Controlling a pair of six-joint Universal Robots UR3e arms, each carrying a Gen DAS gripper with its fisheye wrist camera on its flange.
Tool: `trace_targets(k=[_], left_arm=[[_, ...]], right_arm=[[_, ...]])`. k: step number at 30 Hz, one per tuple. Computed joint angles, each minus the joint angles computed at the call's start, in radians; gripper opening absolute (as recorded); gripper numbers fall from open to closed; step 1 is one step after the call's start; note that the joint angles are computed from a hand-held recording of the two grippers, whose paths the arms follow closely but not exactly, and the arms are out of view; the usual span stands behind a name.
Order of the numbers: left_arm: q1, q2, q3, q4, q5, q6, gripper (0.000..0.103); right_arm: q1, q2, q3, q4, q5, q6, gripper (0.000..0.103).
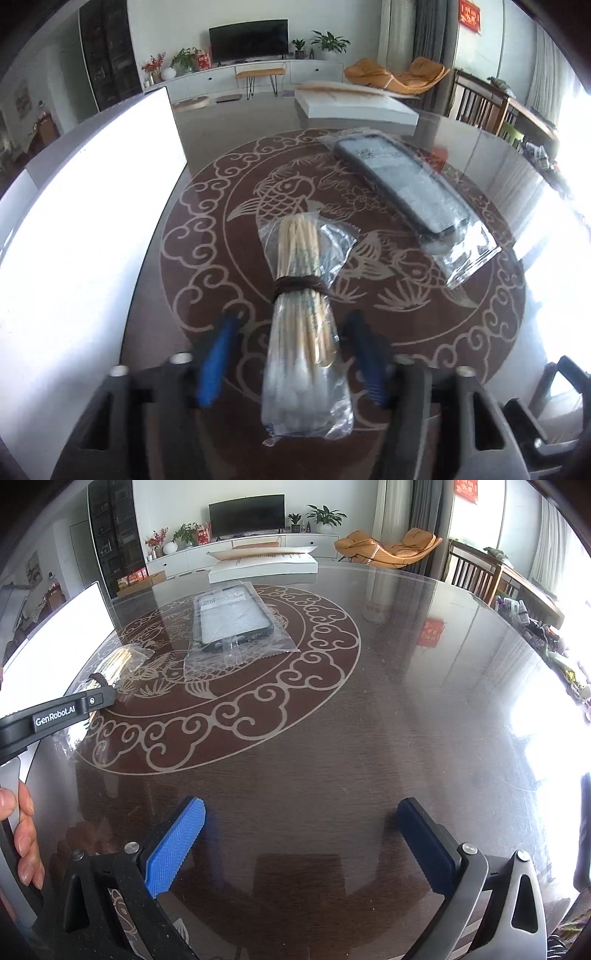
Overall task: Organize objects
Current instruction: 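Lift the cotton swab bundle with the left gripper and hold it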
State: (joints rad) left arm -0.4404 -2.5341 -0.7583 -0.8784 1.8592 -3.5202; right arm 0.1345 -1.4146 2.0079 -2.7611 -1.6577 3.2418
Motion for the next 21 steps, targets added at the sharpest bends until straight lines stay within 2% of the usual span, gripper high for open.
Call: trace_targets(k=[1,3,8,13,21], left_arm=[[0.001,0.001,-0.011,-0.003,0.005,0.003,0.103],[0.021,0.032,-0.095,0.072,-0.04,0.003,0.103],[0.025,0.027,-0.086,0.069,-0.036,-0.004,0.103],[0.027,0.046,-0.109,0.058,0.0,-0.068,0.103],[0.022,0.052,-0.114,0.043,0.03,-0.106,0.103]], right_arm=[[0.0,0.0,0.001,-0.001,0.0,0.0,0.103],[0.0,0.0,0.0,-0.001,0.0,0.0,0.103],[0.0,0.0,0.0,0.0,0.0,0.0,0.103],[0.0,0.0,0.0,0.0,0.0,-0.001,0.103],[0.0,0.0,0.0,-0.001,0.001,-0.001,0.103]])
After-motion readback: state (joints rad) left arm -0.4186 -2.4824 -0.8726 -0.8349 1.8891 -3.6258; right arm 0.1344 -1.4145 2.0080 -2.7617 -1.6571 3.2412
